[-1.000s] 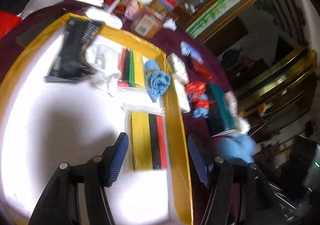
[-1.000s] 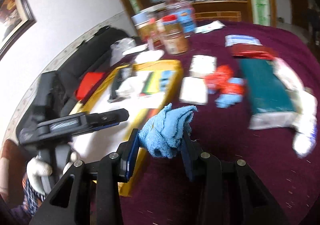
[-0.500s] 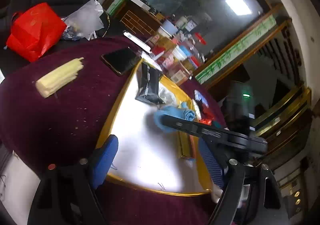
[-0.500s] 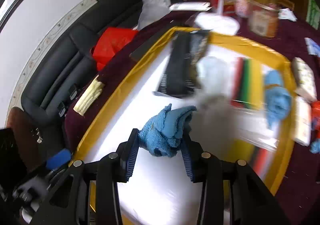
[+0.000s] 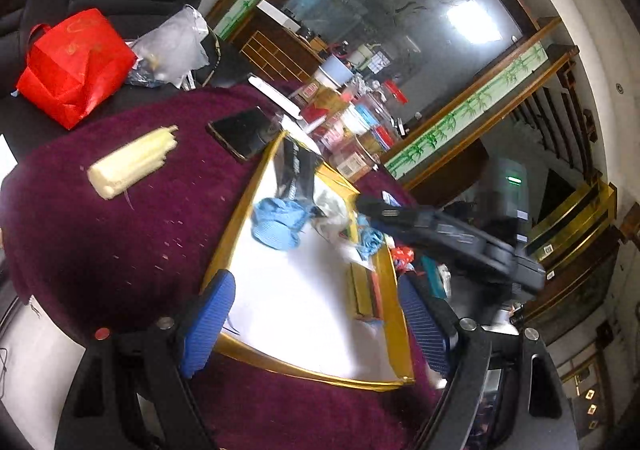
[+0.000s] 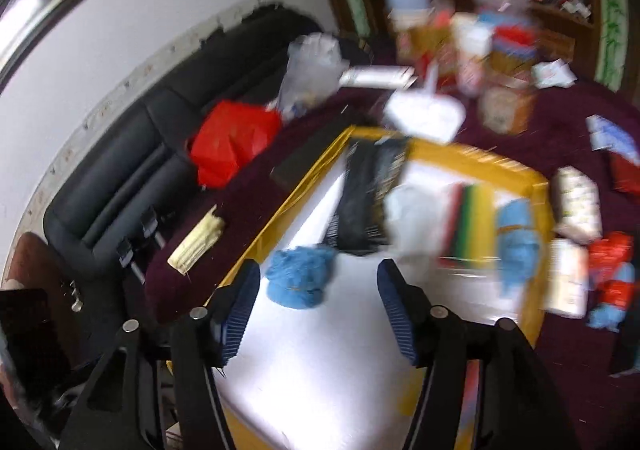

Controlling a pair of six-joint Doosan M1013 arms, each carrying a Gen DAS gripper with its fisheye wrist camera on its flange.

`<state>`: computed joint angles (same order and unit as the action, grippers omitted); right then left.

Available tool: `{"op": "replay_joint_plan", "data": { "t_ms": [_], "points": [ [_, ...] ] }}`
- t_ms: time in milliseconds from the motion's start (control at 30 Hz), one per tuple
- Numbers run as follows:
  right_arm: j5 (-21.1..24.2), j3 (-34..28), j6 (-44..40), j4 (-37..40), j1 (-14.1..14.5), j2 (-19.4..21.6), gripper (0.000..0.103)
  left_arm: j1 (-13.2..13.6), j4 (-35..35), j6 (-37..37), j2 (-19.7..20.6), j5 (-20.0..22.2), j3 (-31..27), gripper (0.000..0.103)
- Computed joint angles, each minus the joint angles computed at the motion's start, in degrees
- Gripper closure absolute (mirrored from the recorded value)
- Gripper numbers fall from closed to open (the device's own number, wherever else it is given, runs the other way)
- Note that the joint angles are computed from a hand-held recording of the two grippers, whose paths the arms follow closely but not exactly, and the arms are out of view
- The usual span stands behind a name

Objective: Organize soft objects
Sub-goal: 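Drop the strip bag in the tray with left tool while right grasps and drops blue towel there, then reach the left tool to the red plastic bag while right reaches to a white cloth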

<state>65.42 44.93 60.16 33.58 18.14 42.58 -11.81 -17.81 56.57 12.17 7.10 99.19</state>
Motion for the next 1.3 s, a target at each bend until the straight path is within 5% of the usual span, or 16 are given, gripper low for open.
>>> {"op": "replay_joint_plan", "data": {
  "t_ms": [267,600,767,1100,1167,1200,1300],
  "points": [
    [-19.05,16.82,-5.70,2.12,-8.43,-11.18,0.022,-3.16,0.37,3.79,1.63,3.80,-3.72,0.013],
    [-24.91,22.93,9.07,-4.47,-18.39,-12.57,0.022,-7.82,-4.16,14.77,6.30,12.26,-11.24,0.013],
    [-25.25,23.22,9.82,-3.65,-19.56,-11.61,0.022,-9.68,-1.53,14.48,7.94,16.38,-14.10,0.013],
    [-24.41,16.67,8.62,-4.81,-17.14,-6.02,0.023,-11.94,8.70,8.62,9.61,21.35,-18.39,0.013],
    [-23.19,15.61,6.91,-3.36,-17.09,-4.84,0.044,-12.22,11.81,7.13,10.38,22.80,-20.01,0.013],
    [-22.08,15.21,6.00,-1.95,-17.31,-4.43,0.071,-12.31,12.81,6.84,10.82,23.57,-20.84,0.013],
    [-22.30,16.33,2.78,3.61,-18.20,-4.77,0.085,-12.33,14.74,6.82,13.07,26.81,-24.72,0.013]
  ]
}}
